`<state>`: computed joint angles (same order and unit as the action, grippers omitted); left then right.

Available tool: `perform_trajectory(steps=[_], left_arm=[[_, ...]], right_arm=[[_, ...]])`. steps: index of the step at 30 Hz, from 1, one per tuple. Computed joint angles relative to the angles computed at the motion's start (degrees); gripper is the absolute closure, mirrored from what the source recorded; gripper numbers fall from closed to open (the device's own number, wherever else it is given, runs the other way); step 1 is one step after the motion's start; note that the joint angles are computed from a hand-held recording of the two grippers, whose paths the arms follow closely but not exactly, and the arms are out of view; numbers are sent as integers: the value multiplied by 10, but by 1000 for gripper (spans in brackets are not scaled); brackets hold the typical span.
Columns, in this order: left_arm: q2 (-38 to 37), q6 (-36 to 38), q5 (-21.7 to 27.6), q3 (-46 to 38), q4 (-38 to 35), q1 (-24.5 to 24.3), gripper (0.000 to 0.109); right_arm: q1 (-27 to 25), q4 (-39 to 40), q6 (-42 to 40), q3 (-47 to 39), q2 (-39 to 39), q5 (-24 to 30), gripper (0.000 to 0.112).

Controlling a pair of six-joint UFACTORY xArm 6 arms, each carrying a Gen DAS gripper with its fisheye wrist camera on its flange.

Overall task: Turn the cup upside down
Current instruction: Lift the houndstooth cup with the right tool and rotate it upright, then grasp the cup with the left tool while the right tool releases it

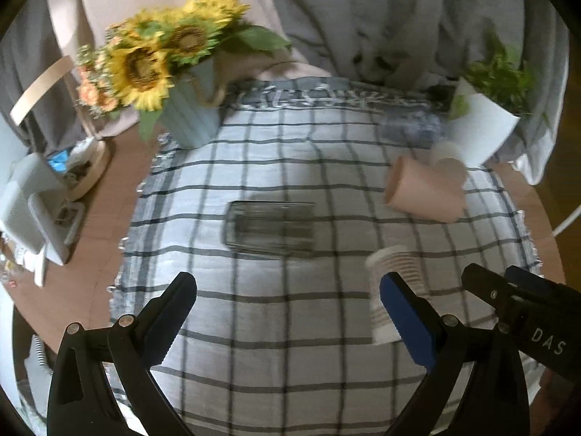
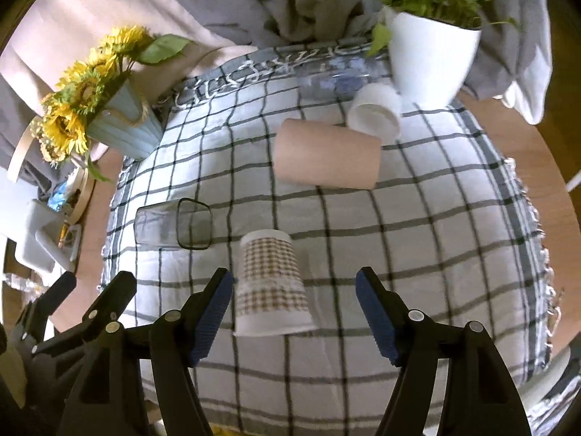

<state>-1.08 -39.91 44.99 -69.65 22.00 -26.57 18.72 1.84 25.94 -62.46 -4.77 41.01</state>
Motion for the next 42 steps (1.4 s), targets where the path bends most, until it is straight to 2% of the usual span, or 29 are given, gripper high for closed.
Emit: perform_trajectory(steps=[4,10,14,19,23,27,28,36,39,42], left_arm=[[33,46,7,-36,-57,-11,6],[110,127,63,-133,-157,-21,6],[171,164,117,-217,-201,-22,8],[268,210,218,-351,-281,-11,13],[331,214,278,-438,-294,-8,16],[400,209,337,-526,-308,-3,29],[411,207,346,-539,-311,-1,30],[452,189,371,-583,-292,-5,37],[456,187,380,-587,-291,-5,49],[453,192,381,-580,-290,-6,55]], right_arm=[[-17,-35,30,32,-37,-3,42],[-53,-27,53,63,-61,-8,42],[-72,-17,67,80,-68,-21,42],[-89,28,61,85,-65,-33,42],[-98,41,63,86,-60,-44,42],[-106,42,75,83,-51,-47,42],[-108,37,84,81,-48,-43,42],[-111,23,101,87,-44,-43,42],[-110,27,95,87,-41,-39,42],[-108,25,95,88,-42,-38,42]])
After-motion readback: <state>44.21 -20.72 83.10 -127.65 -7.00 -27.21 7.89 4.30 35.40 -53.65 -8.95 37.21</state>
